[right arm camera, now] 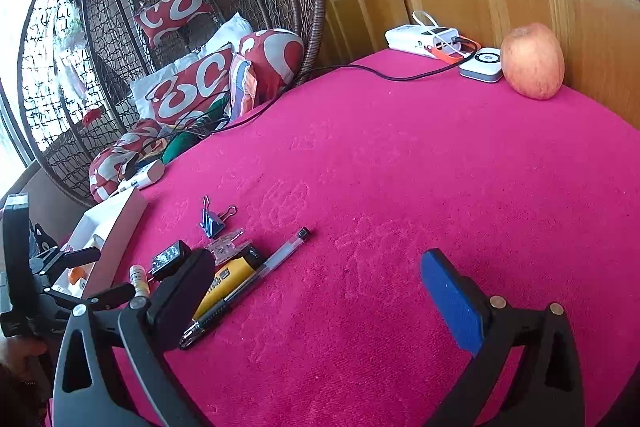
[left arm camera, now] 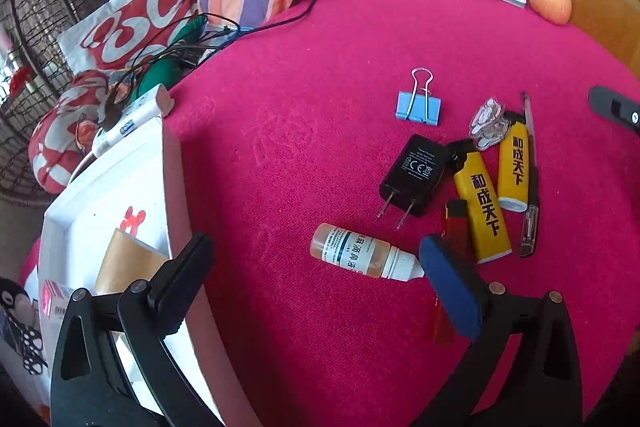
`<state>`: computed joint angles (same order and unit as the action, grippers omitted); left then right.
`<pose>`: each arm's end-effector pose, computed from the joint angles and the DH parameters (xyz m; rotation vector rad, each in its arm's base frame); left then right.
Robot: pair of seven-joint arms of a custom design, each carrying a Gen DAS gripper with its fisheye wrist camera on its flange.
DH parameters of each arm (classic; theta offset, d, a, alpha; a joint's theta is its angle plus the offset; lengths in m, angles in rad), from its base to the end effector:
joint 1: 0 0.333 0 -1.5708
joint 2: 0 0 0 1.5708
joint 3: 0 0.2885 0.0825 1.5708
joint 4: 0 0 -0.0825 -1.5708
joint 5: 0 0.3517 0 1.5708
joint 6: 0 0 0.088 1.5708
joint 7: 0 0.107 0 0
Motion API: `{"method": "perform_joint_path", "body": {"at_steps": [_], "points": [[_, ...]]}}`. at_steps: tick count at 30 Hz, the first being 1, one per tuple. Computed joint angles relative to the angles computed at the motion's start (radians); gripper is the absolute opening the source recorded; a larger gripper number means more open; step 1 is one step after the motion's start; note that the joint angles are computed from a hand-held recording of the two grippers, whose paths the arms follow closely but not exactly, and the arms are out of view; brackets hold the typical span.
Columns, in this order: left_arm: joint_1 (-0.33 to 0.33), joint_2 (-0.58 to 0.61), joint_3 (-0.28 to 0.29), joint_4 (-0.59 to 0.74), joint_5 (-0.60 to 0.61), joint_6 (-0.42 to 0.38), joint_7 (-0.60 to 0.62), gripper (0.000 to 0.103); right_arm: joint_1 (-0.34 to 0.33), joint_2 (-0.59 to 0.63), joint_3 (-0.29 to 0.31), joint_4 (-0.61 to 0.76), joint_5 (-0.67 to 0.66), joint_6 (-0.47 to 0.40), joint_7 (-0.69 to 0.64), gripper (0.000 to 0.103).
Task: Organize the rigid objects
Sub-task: 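Grasp the white-capped dropper bottle with the left tool while the right tool grasps the yellow lighter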
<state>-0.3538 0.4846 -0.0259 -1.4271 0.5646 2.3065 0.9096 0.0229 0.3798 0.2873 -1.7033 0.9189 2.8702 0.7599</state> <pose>0.6460 -0.2424 0.4480 -1.8003 1.8251 -0.3256 0.6447 0.1341 0.4414 -1.7436 1.3478 -0.3131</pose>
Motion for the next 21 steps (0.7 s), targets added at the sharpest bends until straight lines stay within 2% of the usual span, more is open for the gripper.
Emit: {"method": "perform_joint_path", "body": {"at_steps": [2, 3, 7, 8, 10, 12, 18, 21], "points": [[0.003, 0.025, -0.011, 0.032, -0.011, -0.032, 0.066, 0.103, -0.002, 0.007, -0.001, 0.02, -0.025, -0.039, -0.019, 0.103], [0.002, 0.018, -0.005, 0.017, 0.0, -0.009, 0.068, 0.103, -0.002, 0.01, 0.0, 0.032, -0.044, -0.067, -0.045, 0.103], [0.029, 0.027, -0.013, 0.026, -0.057, -0.002, 0.104, 0.101, 0.061, 0.032, -0.041, 0.082, -0.254, -0.138, -0.102, 0.103], [0.041, 0.024, -0.019, 0.018, -0.082, 0.013, 0.118, 0.098, 0.07, 0.037, -0.041, 0.088, -0.295, -0.15, -0.122, 0.103], [0.056, 0.027, -0.03, 0.022, -0.128, 0.024, 0.152, 0.078, 0.07, 0.043, -0.023, 0.096, -0.33, -0.172, -0.178, 0.103], [0.067, 0.023, -0.037, 0.013, -0.164, 0.047, 0.185, 0.071, 0.077, 0.063, -0.021, 0.123, -0.365, -0.207, -0.201, 0.103], [0.051, 0.033, -0.028, 0.034, -0.166, 0.033, 0.268, 0.071, 0.133, 0.159, -0.066, 0.256, -0.524, -0.303, -0.119, 0.103], [0.056, 0.042, -0.029, 0.051, -0.183, 0.026, 0.313, 0.072, 0.129, 0.185, -0.06, 0.299, -0.562, -0.365, -0.114, 0.103]]}}
